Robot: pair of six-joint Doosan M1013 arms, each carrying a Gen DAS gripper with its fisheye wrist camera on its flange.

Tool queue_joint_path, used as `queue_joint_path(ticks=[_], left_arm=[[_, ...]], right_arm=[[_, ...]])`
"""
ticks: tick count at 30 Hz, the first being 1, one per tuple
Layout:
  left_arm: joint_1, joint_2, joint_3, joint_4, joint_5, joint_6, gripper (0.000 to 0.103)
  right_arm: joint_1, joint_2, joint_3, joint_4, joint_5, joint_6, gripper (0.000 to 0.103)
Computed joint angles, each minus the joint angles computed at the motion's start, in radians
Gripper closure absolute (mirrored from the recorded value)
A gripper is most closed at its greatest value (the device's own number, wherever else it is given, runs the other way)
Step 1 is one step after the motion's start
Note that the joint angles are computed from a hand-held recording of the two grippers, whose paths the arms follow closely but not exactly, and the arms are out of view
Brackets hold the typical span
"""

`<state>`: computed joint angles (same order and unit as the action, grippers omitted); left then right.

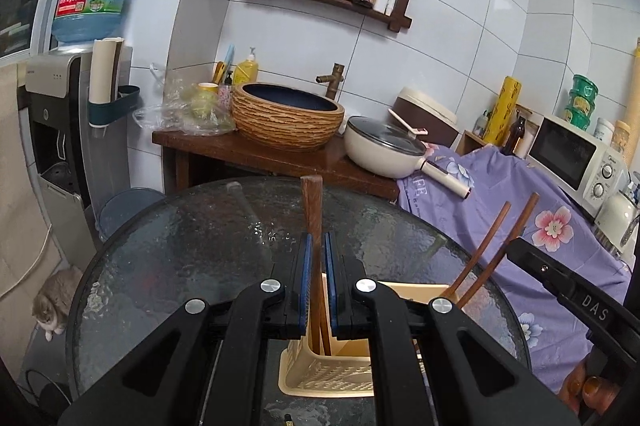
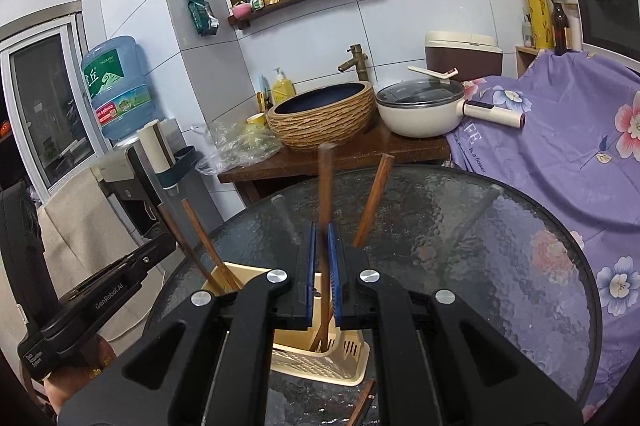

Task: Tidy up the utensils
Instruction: 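Open both tools to release the chopsticks into the basket, then move both tools back toward the spoons and remaining chopsticks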

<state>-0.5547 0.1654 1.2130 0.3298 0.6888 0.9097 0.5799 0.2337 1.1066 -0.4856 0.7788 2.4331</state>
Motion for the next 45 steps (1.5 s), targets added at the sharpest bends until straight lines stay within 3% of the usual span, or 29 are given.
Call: queue_joint_path(ticks=[3, 5, 7, 10, 12, 23, 28, 37, 45], left_arm=[[0.003, -0.005, 0.009, -0.016, -0.009, 0.007, 0.093], [0.001, -0.008, 0.013, -0.02, -0.012, 0.015, 0.074], [-0.003, -0.025, 0.039, 0.008, -0.036, -0.008, 0.043], [-0.01, -0.049, 0.078, 0.034, -0.057, -0.02, 0.031], [-0.015, -0.062, 0.104, 0.044, -0.047, -0.013, 0.024], [-0.02, -0.114, 0.256, -0.057, 0.064, 0.116, 0.025], [-0.033, -0.134, 0.307, -0.102, 0.081, 0.172, 0.035], [-0.08, -0.15, 0.344, -0.137, 0.092, 0.261, 0.048], [-0.105, -0.147, 0.355, -0.109, 0.11, 0.252, 0.049]], right_arm=[[0.003, -0.004, 0.01, -0.019, -0.003, 0.005, 0.095], [0.005, -0.007, 0.017, -0.019, 0.002, -0.011, 0.086], [0.012, -0.015, 0.033, -0.047, 0.001, 0.0, 0.053], [0.031, -0.039, 0.079, -0.12, -0.012, 0.044, 0.049], [0.035, -0.055, 0.11, -0.089, -0.016, 0.011, 0.048], [0.057, -0.068, 0.227, 0.097, 0.123, -0.145, 0.047], [0.063, -0.062, 0.262, 0.155, 0.147, -0.19, 0.047], [0.071, -0.044, 0.257, 0.151, 0.215, -0.172, 0.052], [0.075, -0.028, 0.248, 0.14, 0.248, -0.165, 0.055]])
